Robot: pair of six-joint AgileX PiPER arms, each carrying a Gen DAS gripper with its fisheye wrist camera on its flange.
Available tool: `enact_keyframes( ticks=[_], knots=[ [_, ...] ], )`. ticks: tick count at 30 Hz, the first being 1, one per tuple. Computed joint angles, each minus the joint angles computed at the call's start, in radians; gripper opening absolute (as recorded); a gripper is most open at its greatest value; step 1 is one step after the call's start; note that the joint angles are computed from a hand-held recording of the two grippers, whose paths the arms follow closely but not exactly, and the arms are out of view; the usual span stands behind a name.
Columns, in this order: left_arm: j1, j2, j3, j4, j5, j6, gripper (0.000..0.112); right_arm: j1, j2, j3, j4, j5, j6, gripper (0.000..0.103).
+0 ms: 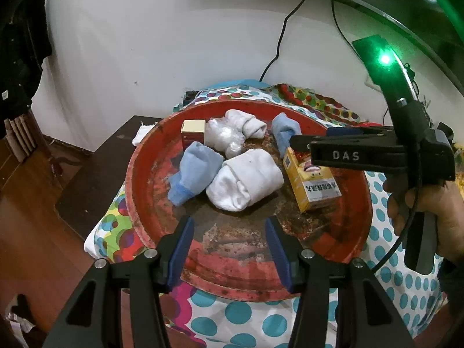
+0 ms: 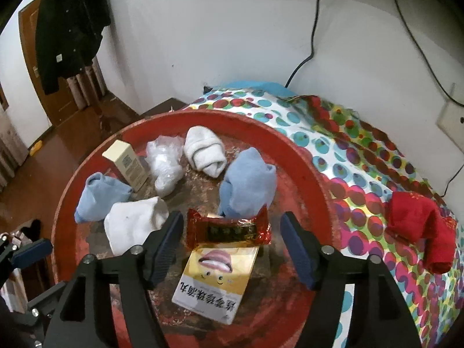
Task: Organize objects
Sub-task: 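Open the right gripper to drop the candy bar onto the tray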
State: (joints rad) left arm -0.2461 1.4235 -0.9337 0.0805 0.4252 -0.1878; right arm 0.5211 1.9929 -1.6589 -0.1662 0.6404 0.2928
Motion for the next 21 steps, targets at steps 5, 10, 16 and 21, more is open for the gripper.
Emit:
enact_keyframes(
  ticks=[5, 10, 16, 21],
  knots=[
    [-0.008, 0.005, -0.005, 0.012, 0.007, -0.013, 0.053, -0.024, -0.053, 0.059, -0.021, -0.018, 0.026, 0.068],
    [-0.019, 0.002, -0.003, 0.034, 0.006, -0.034, 0.053, -0.093, -0.148, 0.196, -0.057, -0.062, 0.060, 0.069],
    [-0.054, 0.006, -0.001, 0.104, 0.009, -0.096, 0.053, -0.249, -0.238, 0.347, -0.170, -0.088, 0.159, 0.069],
    [-0.098, 0.015, 0.000, 0.209, 0.018, -0.190, 0.053, -0.422, -0.254, 0.398, -0.236, -0.111, 0.204, 0.069]
  ],
)
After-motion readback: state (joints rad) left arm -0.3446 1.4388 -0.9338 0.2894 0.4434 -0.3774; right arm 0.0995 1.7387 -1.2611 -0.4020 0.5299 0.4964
